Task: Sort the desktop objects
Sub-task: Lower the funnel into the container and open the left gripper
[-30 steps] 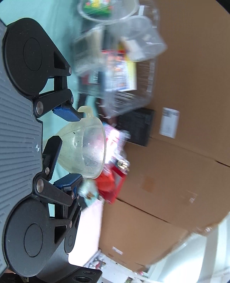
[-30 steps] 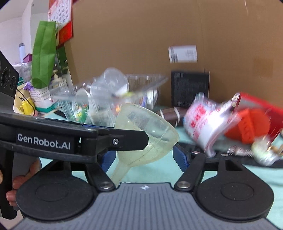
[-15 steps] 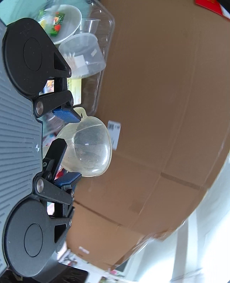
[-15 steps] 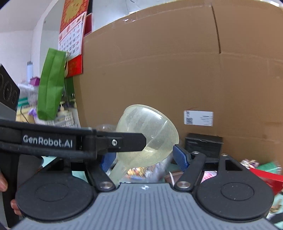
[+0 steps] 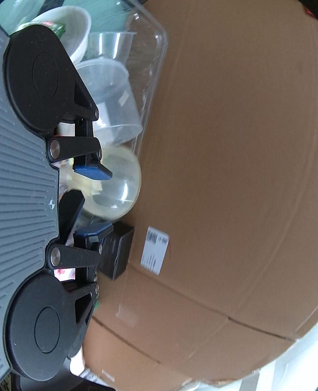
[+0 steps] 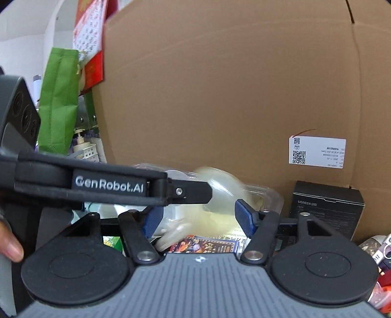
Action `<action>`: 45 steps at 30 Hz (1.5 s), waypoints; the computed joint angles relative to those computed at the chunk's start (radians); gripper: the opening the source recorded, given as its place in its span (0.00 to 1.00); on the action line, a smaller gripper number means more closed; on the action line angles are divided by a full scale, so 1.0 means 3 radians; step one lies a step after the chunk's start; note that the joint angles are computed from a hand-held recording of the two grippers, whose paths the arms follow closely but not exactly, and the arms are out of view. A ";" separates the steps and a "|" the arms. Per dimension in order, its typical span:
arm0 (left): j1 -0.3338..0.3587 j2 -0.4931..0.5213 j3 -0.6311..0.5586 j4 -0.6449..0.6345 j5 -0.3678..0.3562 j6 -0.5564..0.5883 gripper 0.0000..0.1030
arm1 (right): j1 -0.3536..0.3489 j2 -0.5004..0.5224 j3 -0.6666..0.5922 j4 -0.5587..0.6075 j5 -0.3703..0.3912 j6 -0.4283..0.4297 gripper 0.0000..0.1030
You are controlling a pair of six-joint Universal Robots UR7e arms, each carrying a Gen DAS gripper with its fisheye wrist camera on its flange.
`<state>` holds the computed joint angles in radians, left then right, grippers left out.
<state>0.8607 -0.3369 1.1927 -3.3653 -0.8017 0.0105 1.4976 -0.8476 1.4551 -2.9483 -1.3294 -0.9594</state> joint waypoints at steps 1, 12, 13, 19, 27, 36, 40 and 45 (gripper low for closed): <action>0.0009 0.0014 -0.0038 0.0018 0.0016 0.0019 0.56 | 0.0008 0.0025 -0.0035 0.0011 -0.0041 -0.0020 0.68; 0.0045 0.0085 -0.0104 -0.0227 -0.0027 0.0354 1.00 | -0.0008 0.0169 -0.0164 -0.0054 -0.0171 -0.0028 0.89; 0.0033 0.0111 -0.0130 -0.0241 0.0005 0.0423 1.00 | -0.0010 0.0178 -0.0165 -0.0084 -0.0174 -0.0020 0.92; -0.0029 0.0184 -0.0184 -0.0225 0.0173 0.0557 1.00 | -0.0016 0.0172 -0.0105 -0.0230 -0.0184 -0.0011 1.00; -0.0084 0.0170 -0.0113 -0.0243 0.0316 0.0522 1.00 | -0.0014 0.0093 -0.0055 -0.0243 -0.0230 0.0096 1.00; -0.0189 0.0189 0.0022 -0.0350 0.0386 0.0514 1.00 | -0.0031 -0.0089 0.0186 -0.0393 -0.0186 0.0135 1.00; -0.0248 0.0213 0.0067 -0.0434 0.0399 0.0500 1.00 | -0.0058 -0.0197 0.0328 -0.0478 -0.0134 0.0143 1.00; -0.0349 0.0220 0.0180 -0.0540 0.0415 0.0467 1.00 | -0.0115 -0.0372 0.0550 -0.0582 -0.0049 0.0182 1.00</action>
<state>0.7559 -0.2709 1.2468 -3.5274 -0.6771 0.1507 1.4632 -0.9592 1.6201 -3.1228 -1.3441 -0.9049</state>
